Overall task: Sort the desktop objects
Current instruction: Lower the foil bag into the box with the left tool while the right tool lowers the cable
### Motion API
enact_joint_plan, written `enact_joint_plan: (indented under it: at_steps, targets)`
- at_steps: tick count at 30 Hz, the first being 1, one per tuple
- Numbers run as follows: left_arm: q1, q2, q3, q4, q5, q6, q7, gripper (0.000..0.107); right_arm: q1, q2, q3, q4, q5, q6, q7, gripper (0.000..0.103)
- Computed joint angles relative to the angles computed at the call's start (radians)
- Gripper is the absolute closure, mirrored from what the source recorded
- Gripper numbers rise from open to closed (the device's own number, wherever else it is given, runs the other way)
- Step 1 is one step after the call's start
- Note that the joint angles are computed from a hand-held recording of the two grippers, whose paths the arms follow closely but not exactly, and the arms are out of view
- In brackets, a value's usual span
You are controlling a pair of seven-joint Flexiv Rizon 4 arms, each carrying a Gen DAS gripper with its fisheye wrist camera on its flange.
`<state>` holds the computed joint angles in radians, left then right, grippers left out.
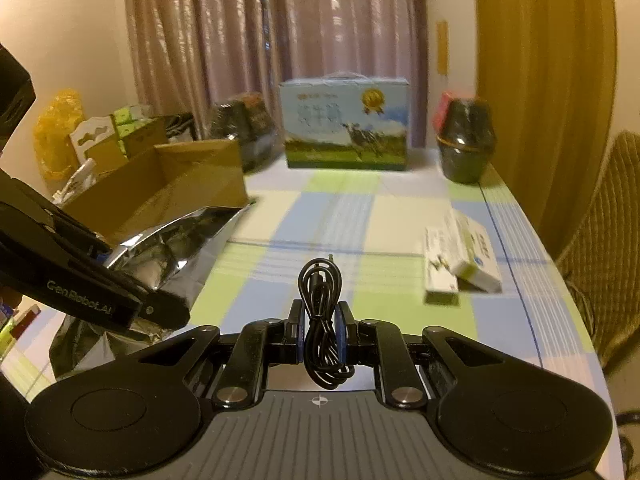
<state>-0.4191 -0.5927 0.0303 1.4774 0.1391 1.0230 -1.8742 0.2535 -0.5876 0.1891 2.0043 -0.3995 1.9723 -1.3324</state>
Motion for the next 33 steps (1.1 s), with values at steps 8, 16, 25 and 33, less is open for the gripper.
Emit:
enact_joint_plan:
  at_steps: [8, 16, 25, 33]
  targets:
    - [0.008, 0.085, 0.028, 0.070, 0.034, 0.020, -0.045, 0.071, 0.021, 0.016, 0.027, -0.033, -0.024, -0.009, 0.001, 0.091]
    - [0.034, 0.174, 0.047, 0.124, 0.105, 0.013, -0.101, 0.071, 0.033, 0.001, 0.078, -0.102, -0.083, -0.036, 0.018, 0.091]
    - [0.100, 0.250, 0.045, 0.181, 0.142, 0.015, -0.139, 0.071, 0.044, -0.049, 0.145, -0.204, -0.138, -0.097, 0.045, 0.091]
    - [0.163, 0.291, 0.054, 0.204, 0.163, 0.019, -0.150, 0.071, 0.035, -0.114, 0.244, -0.331, -0.146, -0.200, 0.039, 0.091]
